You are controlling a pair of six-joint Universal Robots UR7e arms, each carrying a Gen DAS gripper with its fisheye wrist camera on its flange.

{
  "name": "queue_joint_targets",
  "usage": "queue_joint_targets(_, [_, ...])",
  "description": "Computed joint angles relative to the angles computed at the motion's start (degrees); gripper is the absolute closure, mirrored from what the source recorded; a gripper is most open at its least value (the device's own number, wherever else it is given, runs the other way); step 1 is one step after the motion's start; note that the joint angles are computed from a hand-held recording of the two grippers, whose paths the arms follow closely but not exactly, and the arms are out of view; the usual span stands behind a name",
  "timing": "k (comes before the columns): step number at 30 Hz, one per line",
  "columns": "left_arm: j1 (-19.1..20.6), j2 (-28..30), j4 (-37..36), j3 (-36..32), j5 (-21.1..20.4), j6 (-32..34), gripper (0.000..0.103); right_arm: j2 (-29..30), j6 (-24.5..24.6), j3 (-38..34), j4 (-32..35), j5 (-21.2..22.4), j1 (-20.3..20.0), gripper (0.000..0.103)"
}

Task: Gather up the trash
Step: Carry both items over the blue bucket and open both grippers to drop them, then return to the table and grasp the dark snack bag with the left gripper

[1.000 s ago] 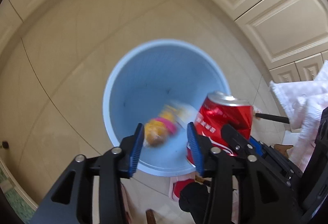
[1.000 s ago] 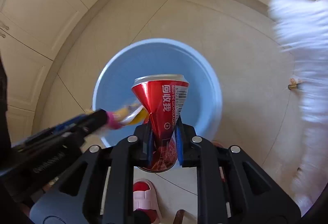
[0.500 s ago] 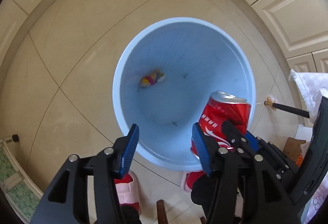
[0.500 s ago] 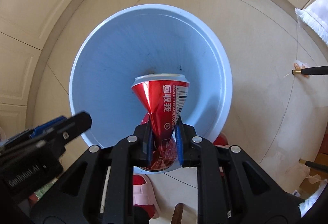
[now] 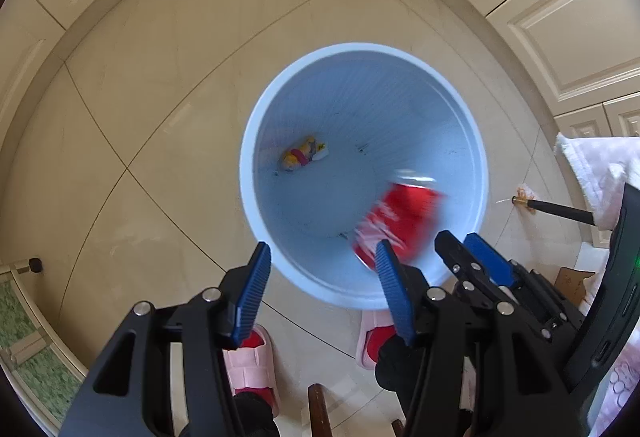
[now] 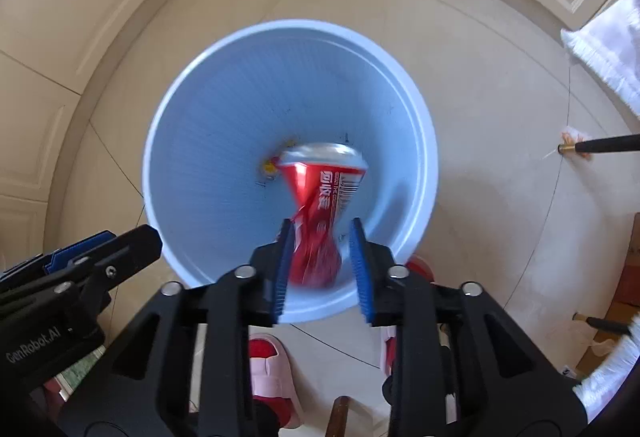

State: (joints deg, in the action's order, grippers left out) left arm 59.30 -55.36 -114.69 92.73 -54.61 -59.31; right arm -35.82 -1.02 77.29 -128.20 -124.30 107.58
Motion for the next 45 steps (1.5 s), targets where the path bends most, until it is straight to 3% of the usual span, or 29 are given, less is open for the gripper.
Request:
queue_joint_targets(6, [-4.9, -5.1, 2.7, 4.0, 4.3, -2.5, 0.049, -5.3, -5.5, 4.0, -4.0, -1.3, 4.1, 0.066])
queue_joint_targets(11, [-12.8, -11.1, 5.4, 6.6, 10.2, -7.0, 0.049, -12.1, -9.7, 8.3, -8.0, -2.3, 9.0, 0.064])
queue_joint_targets(16, [-21.7, -13.7, 9.7, 4.2, 15.4, -9.8, 0.049, -20.7, -11.9, 10.6, -13.5, -3.4, 14.5, 0.061])
queue_joint_targets(21, [-29.9, -12.1, 5.8, -0.4, 20.6, -4.6, 0.045, -29.4, -14.0, 10.9, -18.4, -4.6, 18.5, 0.058])
queue_joint_targets(24, [-34.1, -8.7, -0.3, -4.3, 21.7, 3.2, 0.041, -34.8, -16.8, 11.7, -23.0, -6.5, 20.3, 0.054])
queue_joint_targets(27, [-37.0, -3.9, -4.0, -9.7, 20.6, 11.1, 0.041, -40.0, -19.0, 12.9, -27.0, -8.7, 21.4, 0.049])
queue_joint_targets(30, [-38.3, 1.2, -9.6, -14.2, 14.8, 19.2, 0.041, -45.0, -18.7, 13.9, -27.1, -11.2, 21.0, 0.049])
queue_joint_targets(35, [-38.8, 10.8, -10.5, -23.5, 4.3, 26.6, 0.041, -51.7, -18.4, 16.5, -28.7, -16.8, 18.3, 0.046])
queue_joint_targets(41, [-38.1, 16.6, -7.2, -28.2, -2.9, 25.2, 0.041, -57.5, -12.5, 19.2, -23.2, -16.3, 13.4, 0.046])
queue_joint_targets(45, [-37.2, 19.3, -4.8, -31.3, -3.3, 23.4, 0.044, -59.0, -11.0, 19.4, -21.6, -14.4, 11.0, 0.046])
